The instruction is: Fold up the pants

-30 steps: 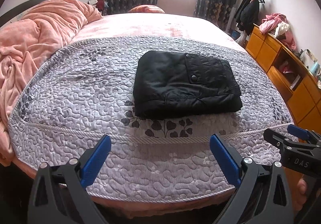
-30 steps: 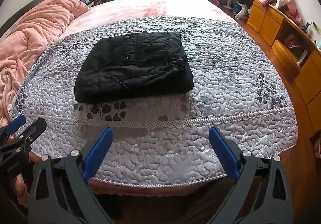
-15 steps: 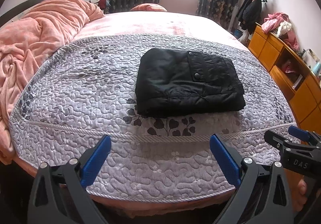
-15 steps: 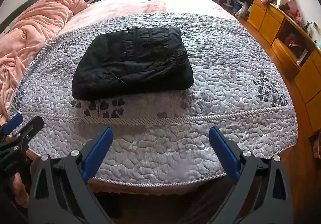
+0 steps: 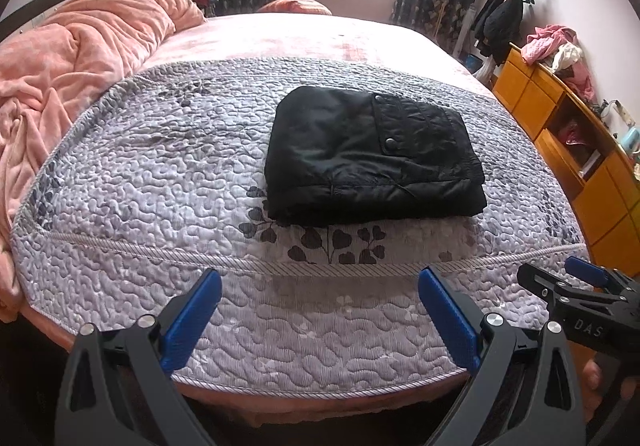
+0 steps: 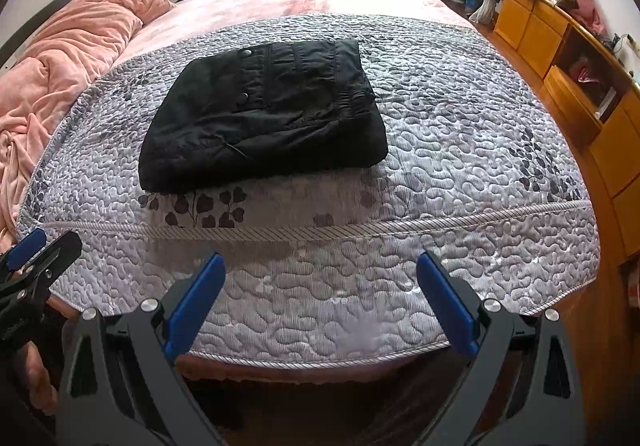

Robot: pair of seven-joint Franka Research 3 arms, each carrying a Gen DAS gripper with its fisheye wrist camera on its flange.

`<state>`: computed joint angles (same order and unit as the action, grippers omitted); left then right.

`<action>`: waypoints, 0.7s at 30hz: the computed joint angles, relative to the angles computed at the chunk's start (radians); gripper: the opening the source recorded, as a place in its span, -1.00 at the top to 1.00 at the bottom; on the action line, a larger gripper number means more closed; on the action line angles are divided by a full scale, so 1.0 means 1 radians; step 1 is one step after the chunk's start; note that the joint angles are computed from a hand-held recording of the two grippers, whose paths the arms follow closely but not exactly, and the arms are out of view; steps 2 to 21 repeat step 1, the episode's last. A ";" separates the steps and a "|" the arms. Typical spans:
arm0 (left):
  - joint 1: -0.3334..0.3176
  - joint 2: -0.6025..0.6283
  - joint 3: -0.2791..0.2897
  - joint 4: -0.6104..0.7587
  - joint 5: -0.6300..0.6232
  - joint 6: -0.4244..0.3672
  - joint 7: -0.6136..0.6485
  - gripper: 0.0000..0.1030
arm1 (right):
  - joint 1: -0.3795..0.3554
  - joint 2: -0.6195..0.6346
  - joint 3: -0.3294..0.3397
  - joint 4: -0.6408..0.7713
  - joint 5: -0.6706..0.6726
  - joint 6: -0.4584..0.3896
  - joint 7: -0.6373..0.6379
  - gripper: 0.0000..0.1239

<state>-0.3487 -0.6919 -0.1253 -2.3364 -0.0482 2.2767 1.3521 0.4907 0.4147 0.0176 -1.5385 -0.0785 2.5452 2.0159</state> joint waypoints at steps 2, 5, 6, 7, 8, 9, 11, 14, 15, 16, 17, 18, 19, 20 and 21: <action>0.001 0.001 -0.001 0.001 0.002 0.000 0.001 -0.92 | 0.000 0.001 0.000 0.001 0.000 -0.001 -0.001 -0.55; 0.001 0.001 -0.001 0.001 0.002 0.000 0.001 -0.92 | 0.000 0.001 0.000 0.001 0.000 -0.001 -0.001 -0.55; 0.001 0.001 -0.001 0.001 0.002 0.000 0.001 -0.92 | 0.000 0.001 0.000 0.001 0.000 -0.001 -0.001 -0.55; 0.001 0.001 -0.001 0.001 0.002 0.000 0.001 -0.92 | 0.000 0.001 0.000 0.001 0.000 -0.001 -0.001 -0.55; 0.001 0.001 -0.001 0.001 0.002 0.000 0.001 -0.92 | 0.000 0.001 0.000 0.001 0.000 -0.001 -0.001 -0.55; 0.001 0.001 -0.001 0.001 0.002 0.000 0.001 -0.92 | 0.000 0.001 0.000 0.001 0.000 -0.001 -0.001 -0.55; 0.001 0.001 -0.001 0.001 0.002 0.000 0.001 -0.92 | 0.000 0.001 0.000 0.001 0.000 -0.001 -0.001 -0.55; 0.001 0.001 -0.001 0.001 0.002 0.000 0.001 -0.92 | 0.000 0.001 0.000 0.001 0.000 -0.001 -0.001 -0.55; 0.001 0.001 -0.001 0.001 0.002 0.000 0.001 -0.92 | 0.000 0.001 0.000 0.001 0.000 -0.001 -0.001 -0.55; 0.001 0.001 -0.001 0.001 0.002 0.000 0.001 -0.92 | 0.000 0.001 0.000 0.001 0.000 -0.001 -0.001 -0.55; 0.001 0.001 -0.001 0.001 0.002 0.000 0.001 -0.92 | 0.000 0.001 0.000 0.001 0.000 -0.001 -0.001 -0.55; 0.001 0.001 -0.001 0.001 0.002 0.000 0.001 -0.92 | 0.000 0.001 0.000 0.001 0.000 -0.001 -0.001 -0.55; 0.001 0.001 -0.001 0.001 0.002 0.000 0.001 -0.92 | 0.000 0.001 0.000 0.001 0.000 -0.001 -0.001 -0.55; 0.001 0.001 -0.001 0.001 0.002 0.000 0.001 -0.92 | 0.000 0.001 0.000 0.001 0.000 -0.001 -0.001 -0.55; 0.001 0.001 -0.001 0.001 0.002 0.000 0.001 -0.92 | 0.000 0.001 0.000 0.001 0.000 -0.001 -0.001 -0.55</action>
